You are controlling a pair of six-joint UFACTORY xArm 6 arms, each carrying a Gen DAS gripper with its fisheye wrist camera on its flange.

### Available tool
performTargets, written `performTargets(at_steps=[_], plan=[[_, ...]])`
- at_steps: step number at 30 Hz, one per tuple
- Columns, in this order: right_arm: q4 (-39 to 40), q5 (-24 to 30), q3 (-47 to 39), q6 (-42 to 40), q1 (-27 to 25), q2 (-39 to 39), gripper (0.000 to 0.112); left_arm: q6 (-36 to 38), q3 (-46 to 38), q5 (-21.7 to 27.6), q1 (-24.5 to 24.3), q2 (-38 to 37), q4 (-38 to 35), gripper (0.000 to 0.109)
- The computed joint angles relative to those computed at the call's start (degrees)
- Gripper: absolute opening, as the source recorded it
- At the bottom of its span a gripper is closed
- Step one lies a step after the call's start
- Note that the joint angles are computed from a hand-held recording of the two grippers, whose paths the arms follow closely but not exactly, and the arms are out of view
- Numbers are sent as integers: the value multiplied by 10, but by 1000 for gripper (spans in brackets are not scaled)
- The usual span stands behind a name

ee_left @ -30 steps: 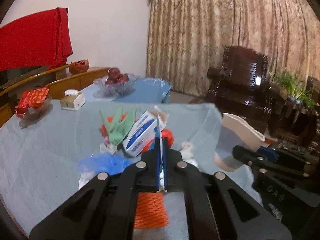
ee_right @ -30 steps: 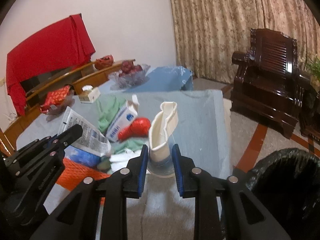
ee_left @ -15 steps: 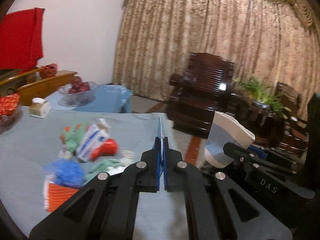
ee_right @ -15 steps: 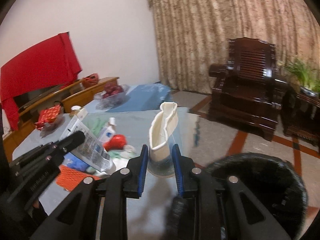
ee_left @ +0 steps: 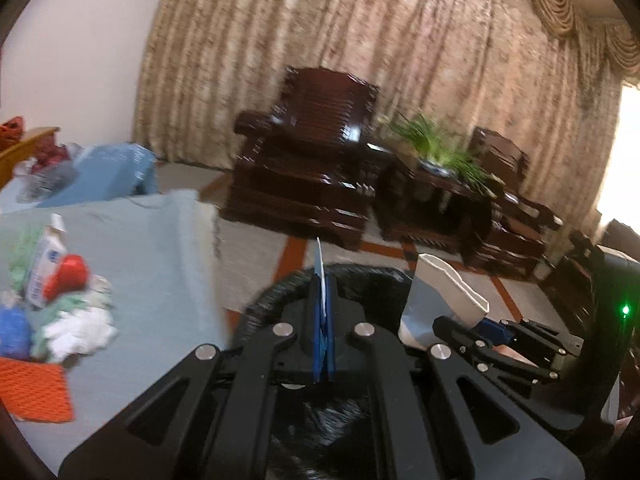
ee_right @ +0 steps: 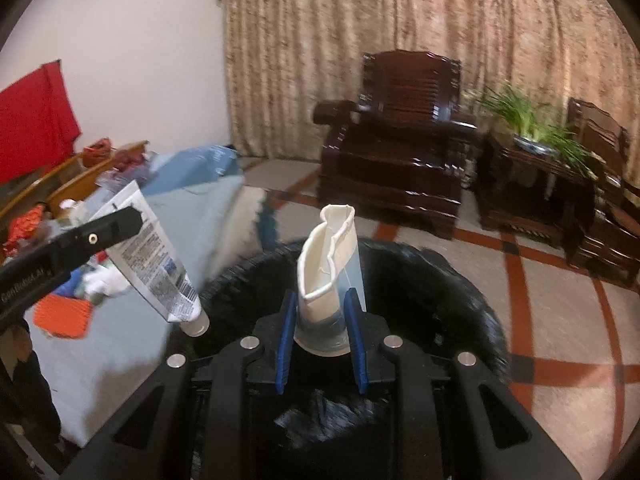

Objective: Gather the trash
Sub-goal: 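Carry the cup and blue packet in both grippers over the black trash bin, then open both grippers to drop the cup and packet into the bin, then return to the table and grasp the white tissue with the right gripper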

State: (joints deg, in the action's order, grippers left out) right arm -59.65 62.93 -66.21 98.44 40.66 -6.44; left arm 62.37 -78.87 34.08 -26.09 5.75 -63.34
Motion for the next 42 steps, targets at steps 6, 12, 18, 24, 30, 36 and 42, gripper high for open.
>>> performTargets(at_steps=[6,12,18,24,30,36,42], plan=[[33,-7,40,19,-8,-14,25,-31,-14,17,-24,44,48,2],[47,-22,64,31,-13,-22,31,-39,-6,23,-27,57,66,4],[38,-6,60,41,-3,-21,41,-24,7,1,-17,39,47,41],[8,19,32,49,10,-9,90,-14,26,-33,-4,15,39,73],[-21,6,-15,41,9,22,97,-3,29,-82,26,-3,33,87],[-43,-42,-94,17,-3,86,97,-6,35,-157,77,-9,55,88],[-54,-104,-221,-33,-17,190,97,-55,31,-201,133,3,106,88]])
